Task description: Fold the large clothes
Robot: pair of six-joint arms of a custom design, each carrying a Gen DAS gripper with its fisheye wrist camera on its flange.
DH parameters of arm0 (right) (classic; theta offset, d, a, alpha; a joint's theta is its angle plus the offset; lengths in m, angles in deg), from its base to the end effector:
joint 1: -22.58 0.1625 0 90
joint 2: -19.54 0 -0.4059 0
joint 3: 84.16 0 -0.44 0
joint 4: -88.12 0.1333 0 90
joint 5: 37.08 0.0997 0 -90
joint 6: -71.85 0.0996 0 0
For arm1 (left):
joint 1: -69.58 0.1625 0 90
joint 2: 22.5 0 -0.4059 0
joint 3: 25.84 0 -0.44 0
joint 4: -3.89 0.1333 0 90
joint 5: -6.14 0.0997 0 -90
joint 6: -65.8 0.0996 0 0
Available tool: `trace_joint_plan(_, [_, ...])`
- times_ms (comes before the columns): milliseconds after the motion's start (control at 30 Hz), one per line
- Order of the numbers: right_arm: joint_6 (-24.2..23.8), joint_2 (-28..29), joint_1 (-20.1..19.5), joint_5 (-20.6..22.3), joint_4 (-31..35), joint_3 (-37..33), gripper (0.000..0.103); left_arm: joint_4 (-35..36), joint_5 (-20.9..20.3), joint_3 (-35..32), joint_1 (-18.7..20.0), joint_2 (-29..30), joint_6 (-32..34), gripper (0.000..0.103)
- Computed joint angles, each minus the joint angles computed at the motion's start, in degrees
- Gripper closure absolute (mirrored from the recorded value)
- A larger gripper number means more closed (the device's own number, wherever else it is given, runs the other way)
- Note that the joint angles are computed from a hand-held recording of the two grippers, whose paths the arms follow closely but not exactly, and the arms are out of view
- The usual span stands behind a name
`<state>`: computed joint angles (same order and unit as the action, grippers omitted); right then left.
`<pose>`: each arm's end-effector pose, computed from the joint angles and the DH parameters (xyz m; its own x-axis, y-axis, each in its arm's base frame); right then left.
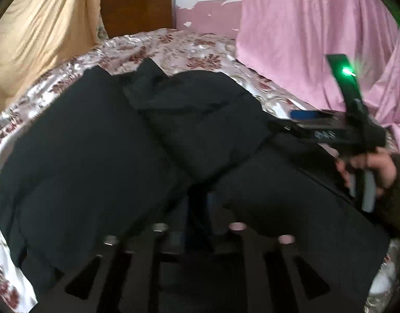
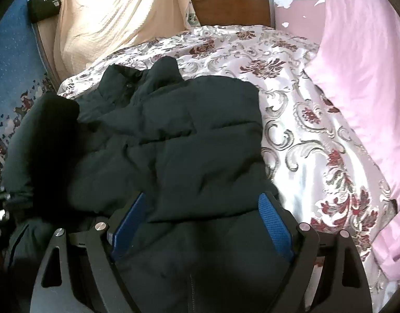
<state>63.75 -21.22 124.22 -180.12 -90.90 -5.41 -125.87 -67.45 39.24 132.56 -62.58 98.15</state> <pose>0.2067 -0.7369 0.1965 -0.6892 0.3955 0.6071 -0.2263 0.6785 -0.6989 -0.2333 -0.8128 0.1709 -0.5145 0.7749 -0.3671 0.8459 0.5289 -0.0690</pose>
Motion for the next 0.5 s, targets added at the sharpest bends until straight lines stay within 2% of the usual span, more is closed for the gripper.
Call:
trace_joint_plan(67, [-1.7,0.3,0.0,1.6,-0.9,-0.1,0.019,-1.3,-1.9,2.9,0.3,-2.4,-0.2,0.032])
trace_joint_plan(100, [-3.8,1.1,0.2,2.5,-1.8,-1.1,0.019,-2.0,-3.1,4.2,0.5,-3.6,-0.1,0.024])
trace_joint_plan(167, [-7.1,2.5,1.0,2.7,-3.2,-2.2,0.019,-1.9,-4.1,6.2,0.7,-5.7,-0.8,0.023])
trace_joint_plan(267, [-15.0,5.2,2.3,4.7,-6.4,-4.8,0.019,-1.2,-5.0,8.5,1.3,-8.7,-4.2,0.023])
trace_joint_plan(300, [-19.1,6.7,2.9,5.3,-8.0,-6.1,0.019,-1.8,-4.1,9.6,1.4,-10.0,-6.0,0.023])
trace_joint_plan(367, [-26.4,9.5,3.9,6.2,-10.9,-8.4,0.018,-3.8,-0.6,10.7,1.2,-11.2,-9.1,0.022])
trace_joint_plan(500, [-40.4,15.8,5.8,7.3,-15.0,-13.9,0.018,-8.3,11.3,12.7,1.0,-13.8,-18.8,0.02])
